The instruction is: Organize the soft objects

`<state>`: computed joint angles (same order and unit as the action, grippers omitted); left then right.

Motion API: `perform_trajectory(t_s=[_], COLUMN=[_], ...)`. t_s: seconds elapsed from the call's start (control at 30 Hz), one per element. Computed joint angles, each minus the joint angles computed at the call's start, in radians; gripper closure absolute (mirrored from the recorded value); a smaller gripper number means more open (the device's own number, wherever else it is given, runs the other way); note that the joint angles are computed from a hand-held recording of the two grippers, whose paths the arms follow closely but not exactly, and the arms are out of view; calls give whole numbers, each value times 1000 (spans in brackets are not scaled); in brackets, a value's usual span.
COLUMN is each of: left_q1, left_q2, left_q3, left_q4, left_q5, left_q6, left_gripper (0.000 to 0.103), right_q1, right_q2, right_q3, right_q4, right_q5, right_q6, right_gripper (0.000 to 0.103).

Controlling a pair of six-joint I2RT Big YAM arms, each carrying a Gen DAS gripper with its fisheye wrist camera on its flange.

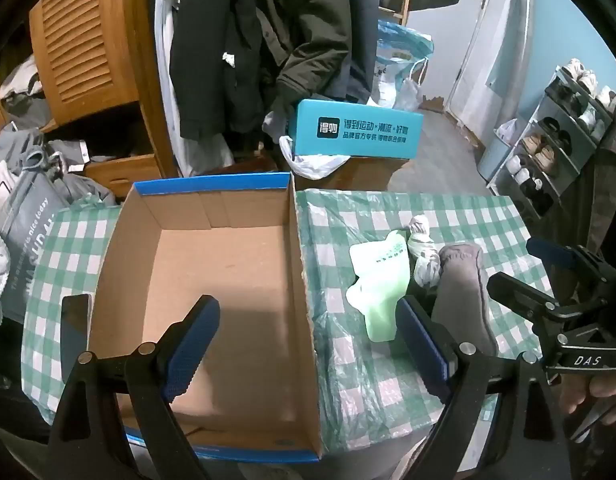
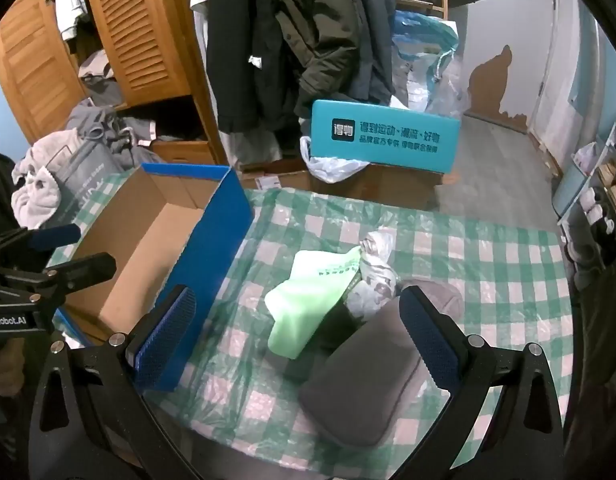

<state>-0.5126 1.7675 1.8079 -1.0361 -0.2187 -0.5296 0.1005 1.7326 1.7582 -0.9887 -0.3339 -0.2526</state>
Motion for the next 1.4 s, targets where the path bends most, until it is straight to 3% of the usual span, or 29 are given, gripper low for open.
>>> perform_trajectory(t_s=[1.4], left_q1=[-8], left_q2=[11], left_q3=[14], left_q4=[6], left_q5=[-1], left_q6=[-3], left_gripper=[12], right_q1=[3], right_q2=[2], right_q3=[-1], right_q4=[-13], right_q5=[4], right_q6=[0], right_gripper=[2])
